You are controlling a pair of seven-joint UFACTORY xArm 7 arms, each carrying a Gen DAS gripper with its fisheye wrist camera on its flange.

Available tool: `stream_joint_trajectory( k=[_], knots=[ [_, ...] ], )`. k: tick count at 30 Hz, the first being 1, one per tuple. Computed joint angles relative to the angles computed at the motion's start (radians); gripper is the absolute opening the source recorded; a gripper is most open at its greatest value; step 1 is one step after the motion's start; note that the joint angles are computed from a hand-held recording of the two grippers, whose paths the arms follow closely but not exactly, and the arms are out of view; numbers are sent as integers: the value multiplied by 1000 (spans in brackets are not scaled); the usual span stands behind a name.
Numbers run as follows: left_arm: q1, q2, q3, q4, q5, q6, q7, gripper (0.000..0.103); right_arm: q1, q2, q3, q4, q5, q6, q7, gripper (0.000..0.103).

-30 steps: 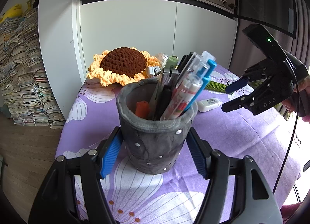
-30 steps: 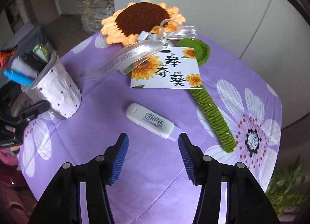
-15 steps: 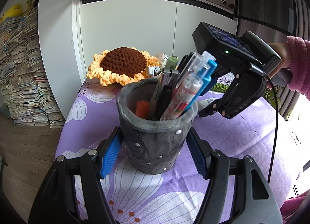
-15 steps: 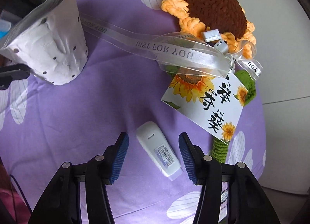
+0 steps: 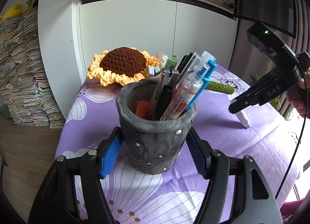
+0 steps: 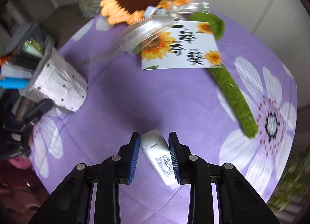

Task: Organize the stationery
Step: 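Grasp the white correction tape with the right gripper, then lift the correction tape, lower it into the cup, open right gripper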

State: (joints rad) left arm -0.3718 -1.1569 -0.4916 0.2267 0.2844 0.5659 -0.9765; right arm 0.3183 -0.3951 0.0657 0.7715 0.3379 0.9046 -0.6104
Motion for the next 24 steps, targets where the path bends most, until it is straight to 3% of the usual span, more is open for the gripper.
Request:
stream_joint_trajectory(
  k=[4,7,14,17,24],
  knots=[
    [-1,0,0,1,0,2,0,67,-26,-116,-109,-52,179,75,26,31],
    [-1,1,1,1,0,3,-1,67,-45,-209,-118,-112,226,90,55,28],
    [-7,4,2,-1,-5,4,-4,67,-30,-274,-86,-152,224,41,116,28],
    [-8,6,1,-1,-4,6,-5,67,-31,-307,-38,-188,161,-28,151,28],
    [-8,6,3,-1,-2,4,-6,67,22,-297,-64,-218,152,-68,179,28]
  ],
)
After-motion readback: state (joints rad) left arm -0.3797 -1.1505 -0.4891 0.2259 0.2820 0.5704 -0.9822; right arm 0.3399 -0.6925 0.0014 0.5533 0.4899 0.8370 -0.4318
